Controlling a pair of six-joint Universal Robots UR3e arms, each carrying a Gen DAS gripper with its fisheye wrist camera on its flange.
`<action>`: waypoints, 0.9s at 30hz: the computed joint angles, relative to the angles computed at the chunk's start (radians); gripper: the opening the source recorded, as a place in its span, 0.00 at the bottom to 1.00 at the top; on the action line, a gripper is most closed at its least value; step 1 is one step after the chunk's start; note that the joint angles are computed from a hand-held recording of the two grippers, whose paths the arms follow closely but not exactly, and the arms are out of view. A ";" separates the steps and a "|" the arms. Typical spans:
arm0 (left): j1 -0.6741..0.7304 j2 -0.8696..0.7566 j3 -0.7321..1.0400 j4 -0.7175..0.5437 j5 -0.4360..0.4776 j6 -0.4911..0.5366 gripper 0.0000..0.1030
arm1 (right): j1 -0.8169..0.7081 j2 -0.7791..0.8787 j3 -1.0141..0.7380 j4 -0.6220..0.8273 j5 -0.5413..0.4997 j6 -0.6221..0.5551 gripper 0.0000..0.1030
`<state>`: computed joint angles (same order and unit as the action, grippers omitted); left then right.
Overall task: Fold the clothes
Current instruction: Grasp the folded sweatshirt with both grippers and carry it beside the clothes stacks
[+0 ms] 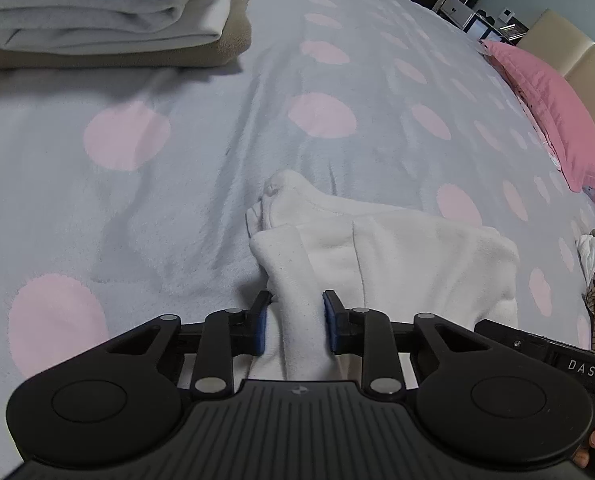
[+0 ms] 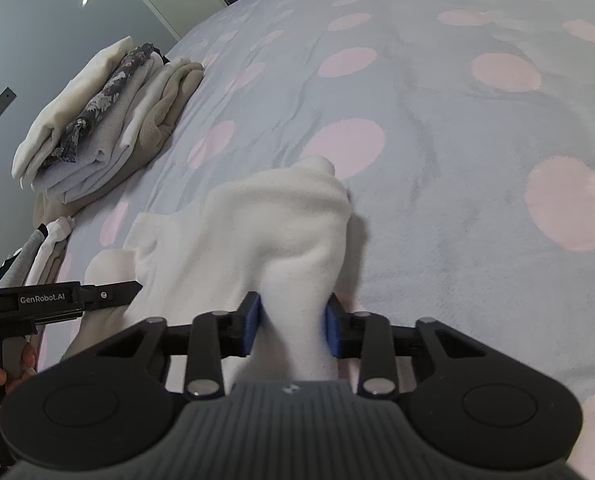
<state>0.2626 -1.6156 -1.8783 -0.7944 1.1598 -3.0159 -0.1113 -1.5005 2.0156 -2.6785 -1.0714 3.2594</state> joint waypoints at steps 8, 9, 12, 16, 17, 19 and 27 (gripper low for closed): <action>0.023 0.089 -0.063 0.037 -0.031 0.011 0.21 | -0.024 -0.077 0.029 0.010 0.037 0.009 0.26; 0.028 0.103 -0.069 0.039 -0.036 0.014 0.20 | -0.023 -0.090 0.030 0.012 0.038 0.008 0.26; 0.042 0.151 -0.093 0.040 -0.057 0.025 0.20 | -0.022 -0.143 0.043 0.018 0.038 0.008 0.26; 0.074 0.232 -0.126 0.033 -0.095 0.035 0.20 | -0.010 -0.205 0.048 0.030 0.024 0.016 0.25; 0.084 0.255 -0.132 0.026 -0.106 0.040 0.20 | -0.002 -0.216 0.043 0.031 0.017 0.017 0.25; 0.107 0.302 -0.140 0.011 -0.126 0.050 0.20 | 0.015 -0.234 0.030 0.031 0.004 0.020 0.25; 0.309 0.512 -0.142 -0.174 -0.242 0.137 0.19 | 0.142 -0.196 -0.112 0.029 -0.037 0.034 0.25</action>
